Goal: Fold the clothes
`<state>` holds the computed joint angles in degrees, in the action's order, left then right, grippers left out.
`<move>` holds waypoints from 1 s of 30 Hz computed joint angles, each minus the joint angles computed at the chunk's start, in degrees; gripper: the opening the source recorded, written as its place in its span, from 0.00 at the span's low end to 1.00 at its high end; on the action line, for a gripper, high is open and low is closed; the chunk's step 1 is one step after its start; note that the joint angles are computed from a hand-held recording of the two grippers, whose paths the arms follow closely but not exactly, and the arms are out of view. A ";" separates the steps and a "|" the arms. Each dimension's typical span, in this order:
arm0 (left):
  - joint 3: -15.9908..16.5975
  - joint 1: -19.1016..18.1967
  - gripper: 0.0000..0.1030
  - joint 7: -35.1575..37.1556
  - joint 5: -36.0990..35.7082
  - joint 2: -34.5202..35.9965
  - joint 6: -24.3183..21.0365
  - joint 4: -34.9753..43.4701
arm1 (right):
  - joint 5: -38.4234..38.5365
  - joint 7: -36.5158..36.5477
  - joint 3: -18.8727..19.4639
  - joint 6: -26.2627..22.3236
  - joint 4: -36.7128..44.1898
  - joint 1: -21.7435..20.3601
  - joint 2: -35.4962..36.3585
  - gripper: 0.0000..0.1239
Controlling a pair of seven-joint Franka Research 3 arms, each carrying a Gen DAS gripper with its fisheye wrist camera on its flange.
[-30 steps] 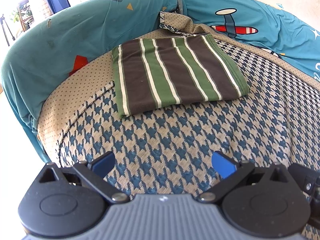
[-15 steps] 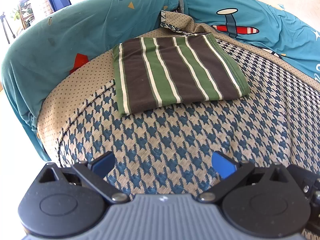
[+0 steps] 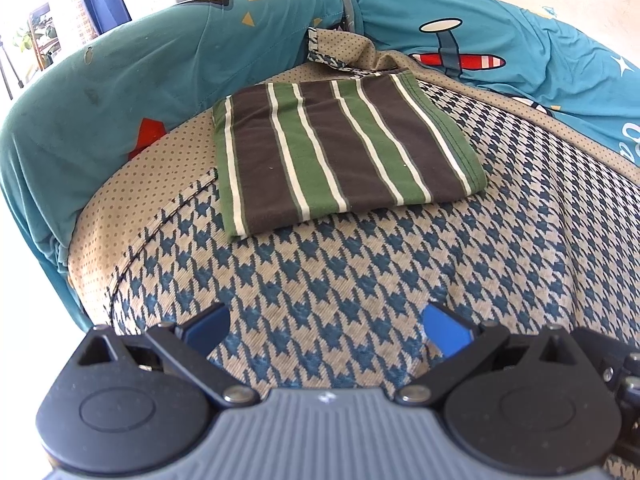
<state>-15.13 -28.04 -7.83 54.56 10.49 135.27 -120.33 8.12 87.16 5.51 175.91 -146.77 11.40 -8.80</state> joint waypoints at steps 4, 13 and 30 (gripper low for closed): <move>0.10 0.22 1.00 -0.03 0.09 -0.04 1.53 -0.30 | -0.27 0.30 0.06 0.13 -0.11 -0.21 0.04 0.65; 0.48 0.87 1.00 -0.77 -0.64 -0.27 5.28 -1.26 | -3.80 2.81 1.53 0.67 -0.33 -2.49 0.38 0.65; 0.49 0.27 1.00 0.49 -0.15 0.70 6.15 0.39 | -1.32 0.22 -1.14 0.30 -1.26 -0.94 -0.11 0.65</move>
<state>-14.64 -27.77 -7.34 54.41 11.19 141.41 -119.94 6.80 87.37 4.37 176.21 -148.03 10.46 -8.91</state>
